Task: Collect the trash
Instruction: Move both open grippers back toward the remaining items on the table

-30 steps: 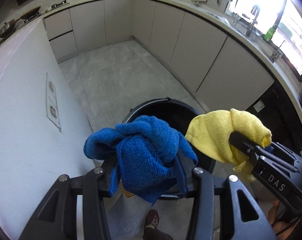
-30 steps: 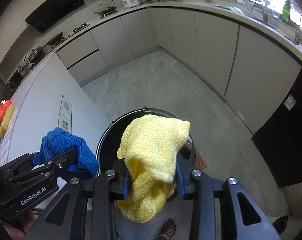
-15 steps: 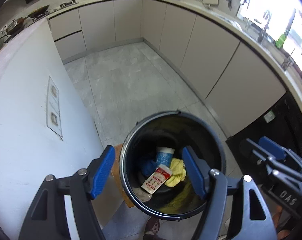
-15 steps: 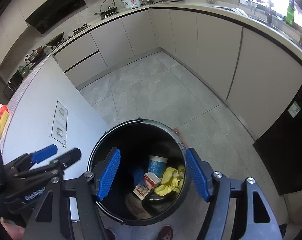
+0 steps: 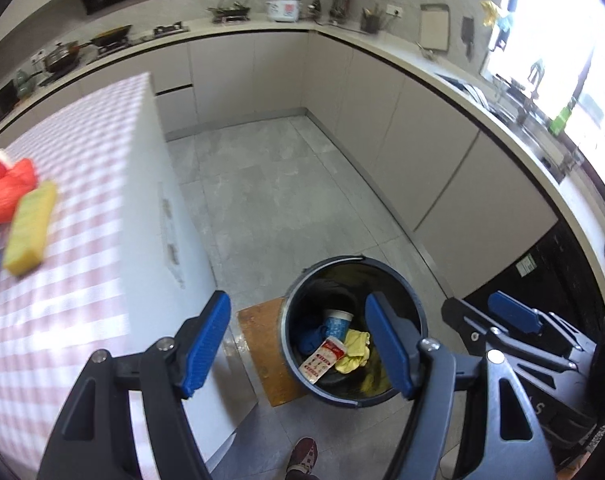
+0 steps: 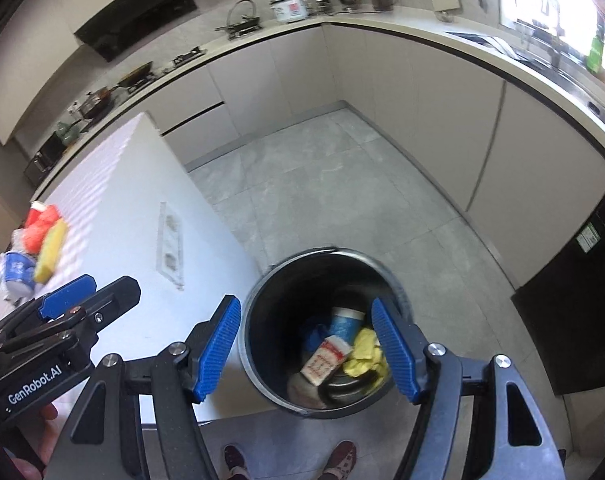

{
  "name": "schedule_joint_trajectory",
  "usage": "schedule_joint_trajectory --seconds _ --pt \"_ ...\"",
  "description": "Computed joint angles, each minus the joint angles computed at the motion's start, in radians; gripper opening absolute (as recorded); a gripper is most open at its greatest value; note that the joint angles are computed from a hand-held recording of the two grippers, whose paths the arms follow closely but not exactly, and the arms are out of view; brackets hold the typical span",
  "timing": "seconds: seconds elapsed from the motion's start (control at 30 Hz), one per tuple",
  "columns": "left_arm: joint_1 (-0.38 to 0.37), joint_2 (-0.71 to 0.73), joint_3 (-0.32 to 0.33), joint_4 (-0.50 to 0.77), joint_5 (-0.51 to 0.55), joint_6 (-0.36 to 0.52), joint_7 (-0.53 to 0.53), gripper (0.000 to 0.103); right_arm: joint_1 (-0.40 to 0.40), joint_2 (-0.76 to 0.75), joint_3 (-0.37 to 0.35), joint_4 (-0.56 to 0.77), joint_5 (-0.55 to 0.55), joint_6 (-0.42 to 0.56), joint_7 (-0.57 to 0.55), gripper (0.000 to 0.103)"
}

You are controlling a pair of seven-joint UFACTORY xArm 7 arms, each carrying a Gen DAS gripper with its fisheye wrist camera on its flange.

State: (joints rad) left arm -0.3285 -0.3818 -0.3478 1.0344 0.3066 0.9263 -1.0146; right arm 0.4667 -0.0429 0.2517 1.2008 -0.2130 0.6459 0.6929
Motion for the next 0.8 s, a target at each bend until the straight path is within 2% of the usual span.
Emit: schedule_joint_trajectory --seconds 0.27,0.5,0.67,0.77,0.8 --pt "0.047 -0.221 0.002 -0.107 -0.001 0.11 -0.012 0.072 0.072 0.048 0.043 0.118 -0.027 0.024 0.007 0.072" --pt "0.115 -0.471 0.028 -0.243 -0.022 0.237 0.019 0.072 0.176 0.163 0.057 0.266 -0.088 0.003 0.014 0.073" --pt "0.169 -0.672 0.111 -0.354 -0.03 0.289 0.125 0.072 0.317 0.318 0.032 0.471 -0.177 0.044 0.062 0.073" --pt "0.214 -0.775 0.187 -0.409 -0.022 0.298 0.206 0.072 0.419 0.439 -0.003 0.651 -0.216 0.116 0.086 0.073" --pt "0.231 -0.804 0.219 -0.422 -0.014 0.296 0.24 0.072 0.463 0.507 -0.015 0.753 -0.226 0.151 0.091 0.073"
